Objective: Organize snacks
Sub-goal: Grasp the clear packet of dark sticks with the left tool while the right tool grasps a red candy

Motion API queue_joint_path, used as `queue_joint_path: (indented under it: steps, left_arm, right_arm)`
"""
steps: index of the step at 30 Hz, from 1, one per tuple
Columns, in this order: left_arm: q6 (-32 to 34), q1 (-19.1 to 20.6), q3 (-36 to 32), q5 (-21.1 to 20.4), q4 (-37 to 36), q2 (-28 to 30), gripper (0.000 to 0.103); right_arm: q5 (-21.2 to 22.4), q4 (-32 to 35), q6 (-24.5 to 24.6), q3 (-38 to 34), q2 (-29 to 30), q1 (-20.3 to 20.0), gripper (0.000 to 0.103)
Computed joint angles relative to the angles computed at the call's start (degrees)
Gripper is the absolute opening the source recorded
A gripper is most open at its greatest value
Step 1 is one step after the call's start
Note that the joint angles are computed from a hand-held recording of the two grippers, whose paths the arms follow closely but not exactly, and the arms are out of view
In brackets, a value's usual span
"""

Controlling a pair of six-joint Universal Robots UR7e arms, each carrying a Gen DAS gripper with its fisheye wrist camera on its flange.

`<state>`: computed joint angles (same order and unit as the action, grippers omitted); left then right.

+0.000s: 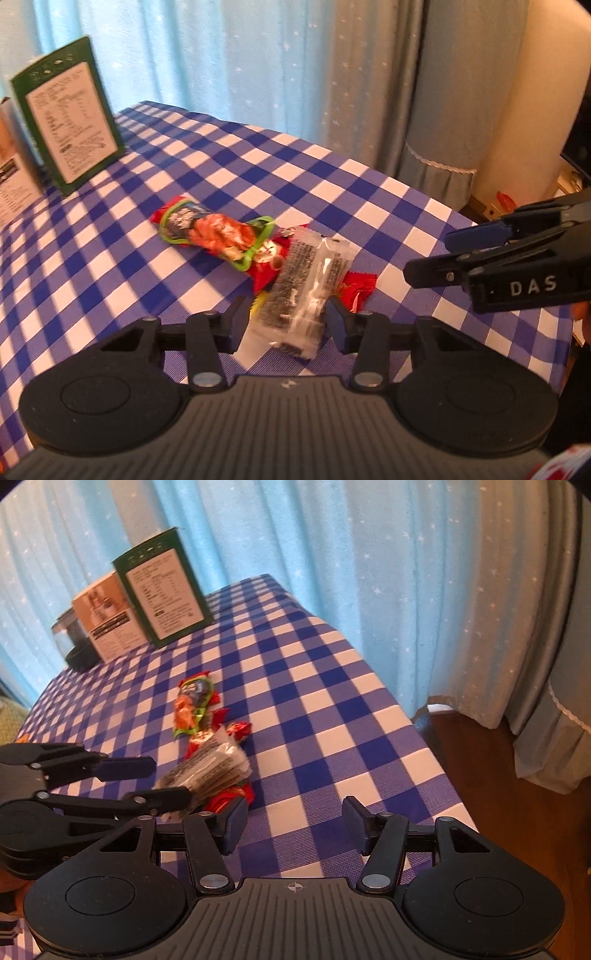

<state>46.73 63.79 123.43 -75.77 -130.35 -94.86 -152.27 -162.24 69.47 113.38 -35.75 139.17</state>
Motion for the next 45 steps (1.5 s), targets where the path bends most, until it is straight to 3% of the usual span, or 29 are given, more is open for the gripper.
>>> queue_joint_path:
  steps: [6,9,17,20,27,32,34,35,36,41,45]
  left_arm:
    - [1.96,-0.29,-0.16,-0.35,0.1,1.88,0.038]
    - [1.36,-0.85,0.32,0.49,0.76,0.73,0.035]
    - [-3.5,1.22,2.34,3.81,3.24,-8.35,0.031]
    - [-4.89,3.13,2.75,5.18,3.76,-11.38,0.019]
    - [-6.62,6.11,2.35,4.91,3.67,-14.74,0.019]
    - [-3.79,6.46,2.5,3.22,1.98,-14.81,0.039]
    - [-1.09,6.19,2.7,2.77,1.57,-14.59,0.058]
    - [0.52,6.07,2.94,2.54,1.08,-14.47,0.063]
    - [2.07,6.12,3.06,1.91,0.62,-14.32,0.068]
    - [4.24,6.41,2.01,0.61,1.64,-11.98,0.068]
    - [4.07,6.66,1.45,0.97,1.99,-10.23,0.063]
  right_arm:
    - [-0.95,-0.2,1.75,0.13,0.06,-0.04,0.057]
    - [-0.95,-1.82,0.25,0.03,0.46,-0.1,0.057]
    - [3.12,-14.67,-15.91,-1.4,4.16,-1.37,0.057]
    - [4.77,-16.7,-20.03,-2.22,5.3,-1.99,0.057]
    - [4.96,-16.58,-28.4,-4.63,7.44,-3.59,0.057]
    - [5.13,-16.5,-30.73,-5.41,8.22,-4.52,0.057]
    - [5.0,-16.09,-31.25,-5.67,8.36,-4.52,0.056]
    - [4.82,-15.57,-31.26,-5.83,8.41,-4.45,0.053]
    - [4.34,-14.39,-30.94,-6.08,8.41,-4.3,0.042]
    - [3.83,-12.92,-29.81,-5.94,8.1,-4.07,0.022]
    - [4.02,-12.59,-28.86,-5.44,7.63,-3.86,0.022]
